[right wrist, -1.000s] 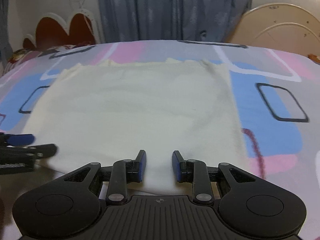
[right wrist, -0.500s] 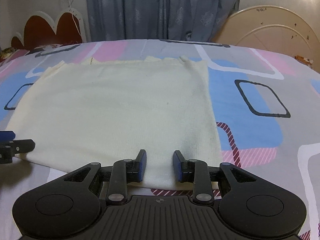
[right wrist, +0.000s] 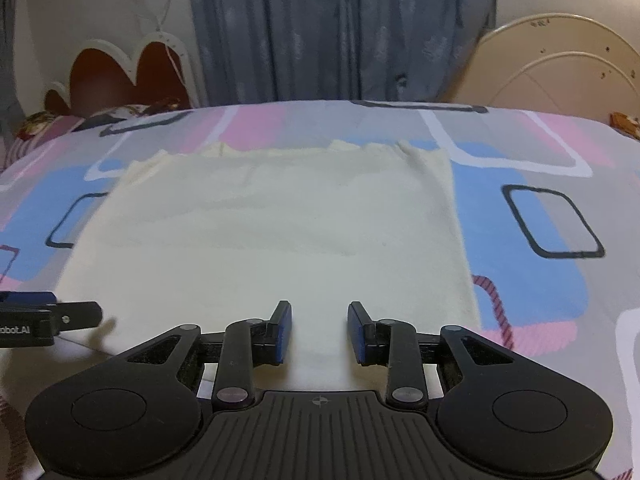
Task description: Fold small clothes
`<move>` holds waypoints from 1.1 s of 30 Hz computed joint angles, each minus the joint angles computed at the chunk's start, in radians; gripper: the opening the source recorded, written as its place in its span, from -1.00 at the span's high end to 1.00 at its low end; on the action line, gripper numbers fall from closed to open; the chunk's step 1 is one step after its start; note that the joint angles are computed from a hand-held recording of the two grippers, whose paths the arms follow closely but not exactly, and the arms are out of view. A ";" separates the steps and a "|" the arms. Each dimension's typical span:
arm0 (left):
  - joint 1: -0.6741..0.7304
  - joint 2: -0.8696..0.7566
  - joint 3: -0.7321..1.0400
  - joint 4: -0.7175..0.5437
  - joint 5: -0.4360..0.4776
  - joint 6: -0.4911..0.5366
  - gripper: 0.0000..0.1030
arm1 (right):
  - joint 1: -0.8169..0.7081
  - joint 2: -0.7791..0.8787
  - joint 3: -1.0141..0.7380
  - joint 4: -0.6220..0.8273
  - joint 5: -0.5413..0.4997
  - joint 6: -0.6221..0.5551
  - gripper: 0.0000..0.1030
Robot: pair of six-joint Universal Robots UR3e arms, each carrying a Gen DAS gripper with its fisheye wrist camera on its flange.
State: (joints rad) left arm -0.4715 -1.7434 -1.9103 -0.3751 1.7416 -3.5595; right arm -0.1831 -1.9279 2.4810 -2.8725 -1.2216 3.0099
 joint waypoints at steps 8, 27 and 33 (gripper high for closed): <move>0.044 0.095 -0.088 -0.024 -0.077 -0.090 -0.56 | 0.039 0.054 -0.029 -0.036 0.013 0.030 0.39; 0.271 -0.051 -0.421 0.689 -0.453 -0.539 -0.32 | 0.101 0.187 -0.060 -0.132 0.032 0.063 0.39; 0.237 -0.196 -0.328 0.812 -0.362 -0.600 -0.02 | 0.142 0.303 -0.125 -0.194 0.016 0.083 0.39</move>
State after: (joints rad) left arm -0.2345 -1.9391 -2.2384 0.4367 1.3799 -4.1591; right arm -0.0409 -1.6245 2.3564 -3.0663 -1.2060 3.0931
